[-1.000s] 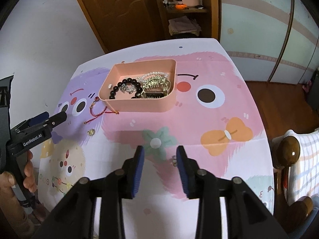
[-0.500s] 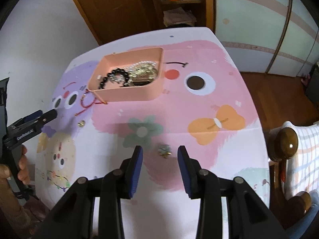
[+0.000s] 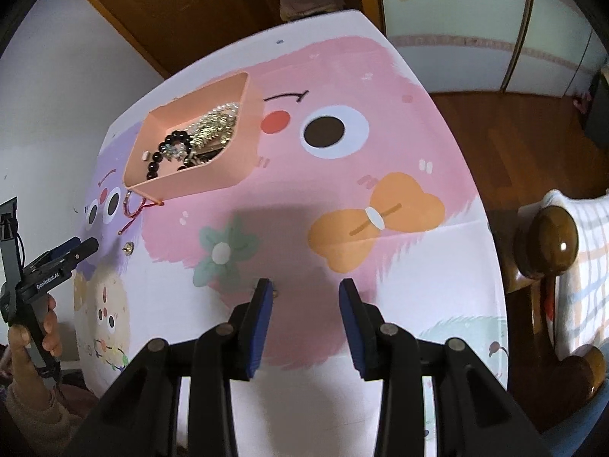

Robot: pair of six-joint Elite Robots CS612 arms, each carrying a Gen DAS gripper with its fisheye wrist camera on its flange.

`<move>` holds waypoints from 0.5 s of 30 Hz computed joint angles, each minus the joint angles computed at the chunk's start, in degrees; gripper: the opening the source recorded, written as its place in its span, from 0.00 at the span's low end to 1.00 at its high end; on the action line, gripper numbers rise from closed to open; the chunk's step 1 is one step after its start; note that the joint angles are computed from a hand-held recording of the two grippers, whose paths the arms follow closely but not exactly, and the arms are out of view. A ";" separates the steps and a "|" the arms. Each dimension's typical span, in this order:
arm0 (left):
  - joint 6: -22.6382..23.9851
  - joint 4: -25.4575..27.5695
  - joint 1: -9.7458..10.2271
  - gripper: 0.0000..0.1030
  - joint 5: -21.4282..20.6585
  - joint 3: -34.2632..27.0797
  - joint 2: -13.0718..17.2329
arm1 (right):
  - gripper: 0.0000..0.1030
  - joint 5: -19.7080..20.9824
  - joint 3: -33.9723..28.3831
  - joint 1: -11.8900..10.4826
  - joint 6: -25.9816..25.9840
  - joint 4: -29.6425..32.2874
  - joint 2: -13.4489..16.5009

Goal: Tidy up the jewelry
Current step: 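Close the left tool on the red string bracelet while the right tool grasps the blue flower brooch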

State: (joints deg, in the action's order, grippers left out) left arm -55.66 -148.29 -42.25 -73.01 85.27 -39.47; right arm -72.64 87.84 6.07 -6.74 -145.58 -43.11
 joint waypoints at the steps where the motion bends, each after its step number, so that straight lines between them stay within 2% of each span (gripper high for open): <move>1: 0.52 0.52 0.28 0.77 -0.43 -0.54 0.28 | 0.35 0.08 -0.56 -0.08 0.17 1.10 0.30; 4: 2.22 2.31 0.83 0.77 -0.55 -2.14 1.01 | 0.35 0.19 -1.36 0.03 -1.09 3.57 0.74; 9: 5.45 3.97 1.81 0.77 -2.03 -4.31 2.01 | 0.35 1.21 -0.82 0.93 -4.77 4.07 0.67; 15: 7.71 4.65 3.05 0.77 -3.43 -6.25 2.95 | 0.35 -2.17 -0.47 3.16 -8.30 2.53 1.29</move>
State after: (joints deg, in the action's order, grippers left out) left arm -47.96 -143.64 -39.20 -76.44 79.02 -36.52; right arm -74.82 87.36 9.23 -15.04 -143.05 -41.82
